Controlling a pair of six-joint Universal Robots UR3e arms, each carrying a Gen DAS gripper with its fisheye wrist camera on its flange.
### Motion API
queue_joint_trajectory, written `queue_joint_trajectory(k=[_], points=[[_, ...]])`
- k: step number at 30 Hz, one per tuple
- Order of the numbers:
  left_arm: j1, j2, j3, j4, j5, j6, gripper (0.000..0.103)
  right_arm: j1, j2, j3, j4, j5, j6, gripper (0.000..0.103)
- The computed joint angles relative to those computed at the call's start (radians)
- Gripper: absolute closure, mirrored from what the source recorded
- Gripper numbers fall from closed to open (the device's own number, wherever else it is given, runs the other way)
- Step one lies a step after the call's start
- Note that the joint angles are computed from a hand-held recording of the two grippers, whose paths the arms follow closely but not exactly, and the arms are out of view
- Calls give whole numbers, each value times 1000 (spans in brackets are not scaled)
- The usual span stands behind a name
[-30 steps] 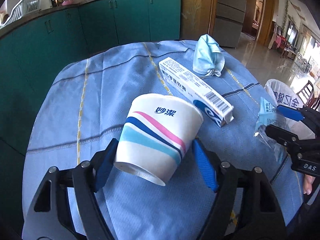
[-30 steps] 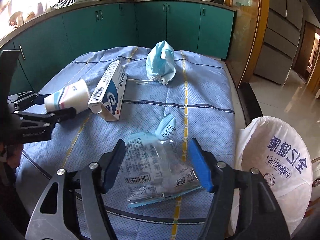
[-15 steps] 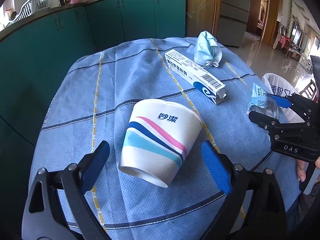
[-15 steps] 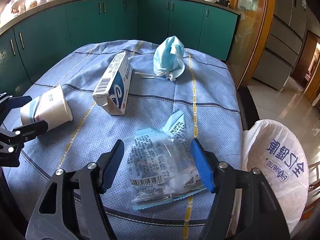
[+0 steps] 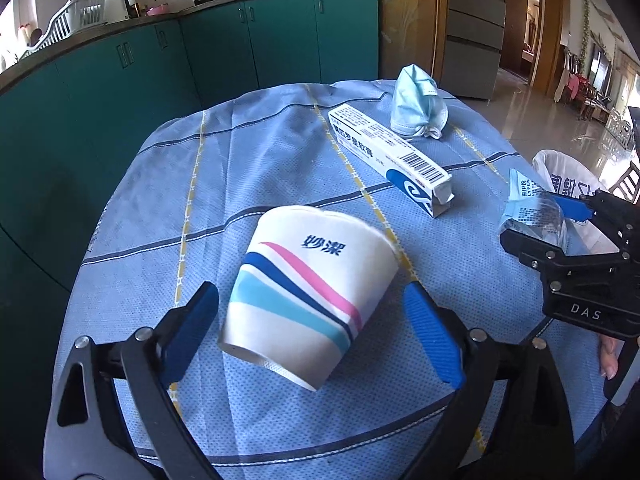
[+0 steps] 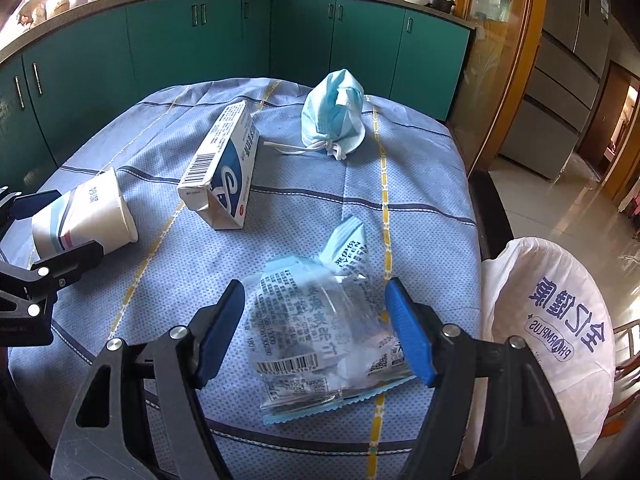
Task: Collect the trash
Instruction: 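Grasp the white striped paper cup with the left tool while the right tool holds the wrapper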
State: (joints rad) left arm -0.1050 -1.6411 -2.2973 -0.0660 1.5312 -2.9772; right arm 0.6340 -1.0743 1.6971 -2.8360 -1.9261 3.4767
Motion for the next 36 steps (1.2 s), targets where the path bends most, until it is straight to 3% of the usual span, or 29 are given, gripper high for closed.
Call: queue_joint_trajectory(k=[6,14,23,36], points=[[-18,-20,-1,11,8,0,10,4,4,-5,9,-12,4,32],[-10,-10,-9,-6,-8,5,29,6,4,-3,8,-15,4,32],[-14,18,-31,2,1,2,30,9,5,-6,14,-23,6,32],[-80,53,-30,39,99,-16,30,23,8,-10,3,-45,8,35]])
